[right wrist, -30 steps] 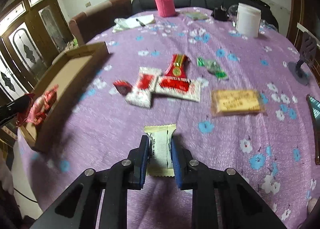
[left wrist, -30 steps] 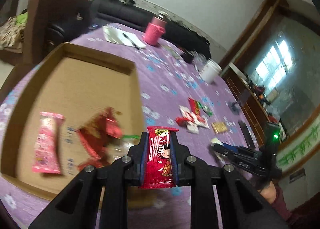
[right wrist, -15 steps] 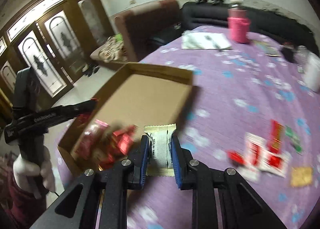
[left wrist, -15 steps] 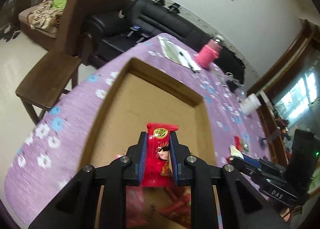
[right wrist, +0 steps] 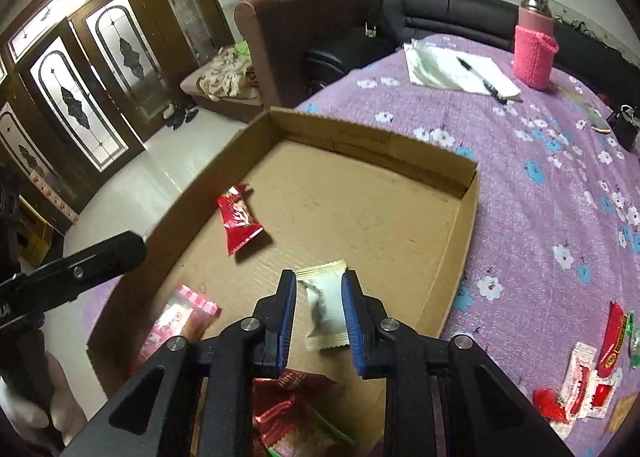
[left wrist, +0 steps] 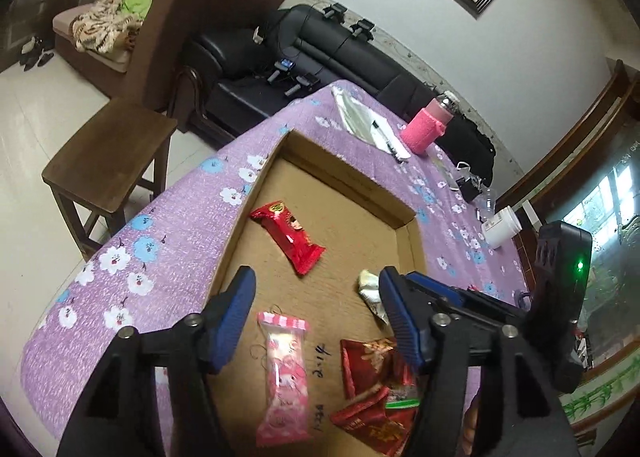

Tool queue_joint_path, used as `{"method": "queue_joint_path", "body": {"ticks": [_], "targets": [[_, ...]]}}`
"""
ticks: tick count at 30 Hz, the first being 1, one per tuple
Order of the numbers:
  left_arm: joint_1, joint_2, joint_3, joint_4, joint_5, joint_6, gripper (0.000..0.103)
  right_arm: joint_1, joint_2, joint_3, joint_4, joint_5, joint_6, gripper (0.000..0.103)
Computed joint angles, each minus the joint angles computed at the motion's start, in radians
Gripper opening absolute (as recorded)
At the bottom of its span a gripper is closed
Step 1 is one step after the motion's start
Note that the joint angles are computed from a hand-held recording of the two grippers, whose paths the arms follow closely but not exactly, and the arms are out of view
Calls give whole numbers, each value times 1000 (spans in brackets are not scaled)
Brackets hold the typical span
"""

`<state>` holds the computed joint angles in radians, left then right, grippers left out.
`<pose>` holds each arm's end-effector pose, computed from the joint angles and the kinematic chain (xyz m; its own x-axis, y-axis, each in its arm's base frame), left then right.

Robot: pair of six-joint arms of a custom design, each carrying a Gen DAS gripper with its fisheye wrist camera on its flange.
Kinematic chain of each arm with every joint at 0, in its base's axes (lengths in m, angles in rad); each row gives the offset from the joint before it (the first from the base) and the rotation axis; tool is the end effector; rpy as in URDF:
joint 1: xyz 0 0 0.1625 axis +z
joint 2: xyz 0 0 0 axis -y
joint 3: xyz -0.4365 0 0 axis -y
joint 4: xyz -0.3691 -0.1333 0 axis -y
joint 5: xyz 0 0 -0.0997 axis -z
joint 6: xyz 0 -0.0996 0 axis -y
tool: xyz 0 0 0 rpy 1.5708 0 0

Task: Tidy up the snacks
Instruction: 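Carry both held snacks into the cardboard box and open both tools, then grasp the dark red gold-label packet with the right tool while the left tool grasps a small red candy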

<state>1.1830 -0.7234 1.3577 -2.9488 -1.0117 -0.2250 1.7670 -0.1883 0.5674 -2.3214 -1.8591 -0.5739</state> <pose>-0.1132 -0.7693 0.2381 -0.9595 -0.1636 -0.2295 0.0659 0.6615 -0.7471 0.2783 -0.8615 0.0548 -0.7080 -0.5681 0.4196 -0.6740 0.7210 -0.1610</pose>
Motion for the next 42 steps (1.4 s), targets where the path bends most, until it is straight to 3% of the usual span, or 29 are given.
{"method": "queue_joint_path", "body": {"ticks": [5,10,14,15,19,23,30,36,42], "targets": [[-39,-3,27,-47,3,22,70,-19,-125,184,-157,59,14,52],[-90,24,25,-75,26,79,73,-51,-249,359,-341,71,2,56],[-131,60,1,-90,80,119,91,-84,-348,504,-520,63,-22,69],[-137,68,-6,-90,77,116,95,-94,-370,530,-556,57,-22,71],[-133,87,-33,-39,-18,86,95,-142,-443,587,-612,39,8,73],[-139,142,-99,66,-49,85,95,-198,-494,608,-596,9,66,73],[-160,197,-148,145,-53,108,95,-253,-497,568,-461,59,153,73],[-171,210,-140,161,-13,111,95,-250,-409,433,-337,88,177,73],[-180,220,-144,162,4,130,95,-212,-239,173,-196,-3,169,72]]}}
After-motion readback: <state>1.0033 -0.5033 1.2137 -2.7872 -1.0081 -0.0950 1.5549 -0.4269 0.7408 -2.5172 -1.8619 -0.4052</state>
